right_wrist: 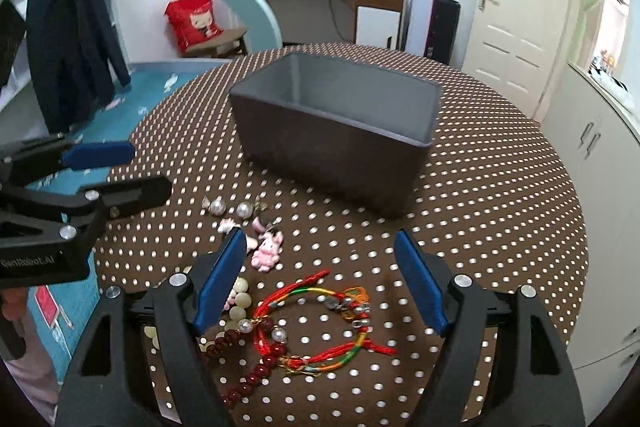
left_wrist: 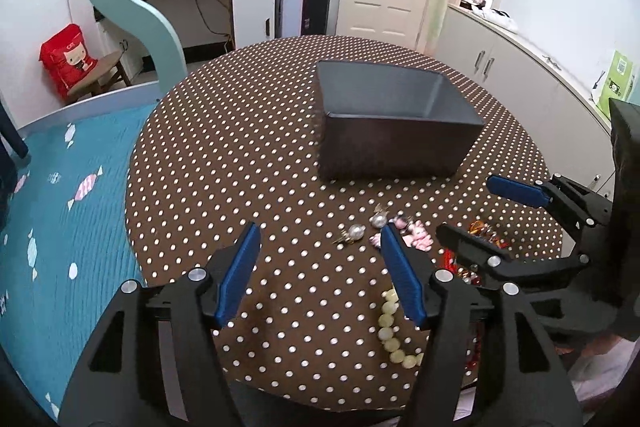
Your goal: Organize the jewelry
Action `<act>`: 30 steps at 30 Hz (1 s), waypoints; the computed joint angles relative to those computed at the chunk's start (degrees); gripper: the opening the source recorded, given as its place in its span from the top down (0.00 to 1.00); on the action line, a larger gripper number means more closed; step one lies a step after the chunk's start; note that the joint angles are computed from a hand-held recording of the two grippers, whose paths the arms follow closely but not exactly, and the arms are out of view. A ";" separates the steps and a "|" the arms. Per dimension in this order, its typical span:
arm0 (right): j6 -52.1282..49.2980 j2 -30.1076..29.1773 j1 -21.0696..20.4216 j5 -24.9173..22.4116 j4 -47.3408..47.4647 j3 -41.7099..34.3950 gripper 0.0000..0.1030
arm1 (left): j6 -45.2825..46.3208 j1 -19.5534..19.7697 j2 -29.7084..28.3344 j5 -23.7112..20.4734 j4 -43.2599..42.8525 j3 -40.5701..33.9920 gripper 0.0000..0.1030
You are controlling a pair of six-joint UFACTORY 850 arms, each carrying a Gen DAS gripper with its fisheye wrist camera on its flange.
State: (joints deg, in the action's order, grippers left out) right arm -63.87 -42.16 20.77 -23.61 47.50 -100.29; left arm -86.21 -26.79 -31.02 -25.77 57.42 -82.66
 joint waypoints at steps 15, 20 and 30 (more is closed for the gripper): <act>-3.02 -2.53 0.55 -2.01 -0.01 -2.01 0.73 | 5.32 0.96 -2.46 0.50 -5.25 -1.52 0.38; -7.60 -2.56 0.29 -3.52 3.34 -1.94 0.85 | 7.86 1.19 -3.42 0.63 -6.80 -2.44 0.39; -5.98 -2.37 -1.85 -4.97 7.13 -2.31 0.86 | 17.10 1.57 -7.35 0.23 -14.01 -7.41 0.56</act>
